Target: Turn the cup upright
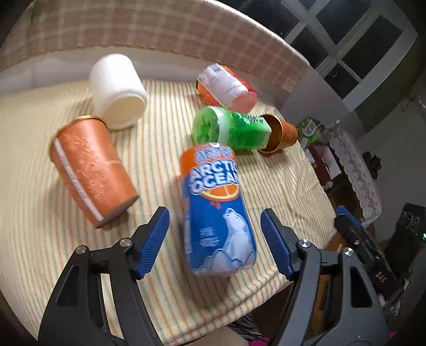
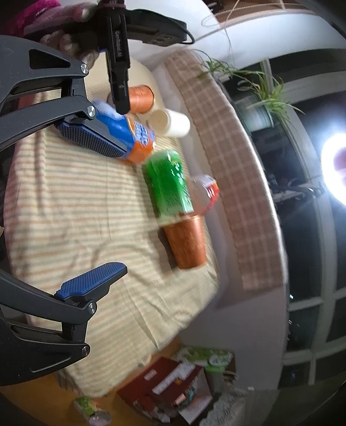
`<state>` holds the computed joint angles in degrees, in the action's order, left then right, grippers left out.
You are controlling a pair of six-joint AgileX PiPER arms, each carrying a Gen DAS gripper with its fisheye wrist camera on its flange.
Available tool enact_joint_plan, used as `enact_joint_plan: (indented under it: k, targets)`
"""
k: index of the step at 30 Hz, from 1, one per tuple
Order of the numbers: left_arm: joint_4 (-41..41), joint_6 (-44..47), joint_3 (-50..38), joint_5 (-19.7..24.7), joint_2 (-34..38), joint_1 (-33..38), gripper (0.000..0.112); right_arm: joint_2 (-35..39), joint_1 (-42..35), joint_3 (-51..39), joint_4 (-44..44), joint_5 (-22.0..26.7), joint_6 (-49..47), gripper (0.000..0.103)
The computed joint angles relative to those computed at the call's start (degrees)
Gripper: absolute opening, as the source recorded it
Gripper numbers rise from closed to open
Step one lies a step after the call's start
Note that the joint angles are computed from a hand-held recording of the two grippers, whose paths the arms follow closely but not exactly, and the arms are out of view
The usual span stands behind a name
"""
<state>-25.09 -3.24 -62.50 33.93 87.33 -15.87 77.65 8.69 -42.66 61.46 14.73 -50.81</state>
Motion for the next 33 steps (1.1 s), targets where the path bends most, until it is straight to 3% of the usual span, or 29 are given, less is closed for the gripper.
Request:
enact_joint_plan:
  k: [3,7,12,17,20,26,33]
  targets:
    - [4.1,-3.3,2.0,-0.4,-4.1,-0.1,0.073,4.7,-1.8,-4.7,-0.7,8.0,1.1,0.081]
    - [19.6,-16.7,6.2,-0.1,-11.6,-2.7,0.073,10.4,-3.0,-10.4,-0.4,16.4,2.0,0.081]
    - [32.9,-29.1,11.1,3.2,-19.1,-6.0,0.074,19.5,-3.1,-20.2,-3.0,26.1,8.3,0.081]
    - [49.1,-45.2,16.0,9.2,-24.3,-12.4,0.082,28.8,-2.2,-31.2,-7.1,34.0,15.4,0.081]
    - [53.1,-50.6,18.2,12.6,-26.1,-14.9,0.083,33.7,-2.0,-37.3,-7.6,38.6,19.3,0.081]
    - [57.7,-57.9,21.6,17.4,-29.2,-19.0,0.083,40.1,0.1,-46.6,-10.5,43.5,25.4,0.081]
    - [56.8,-59.3,23.1,17.9,-31.2,-19.9,0.083,45.2,2.2,-54.8,-13.8,47.2,30.7,0.081]
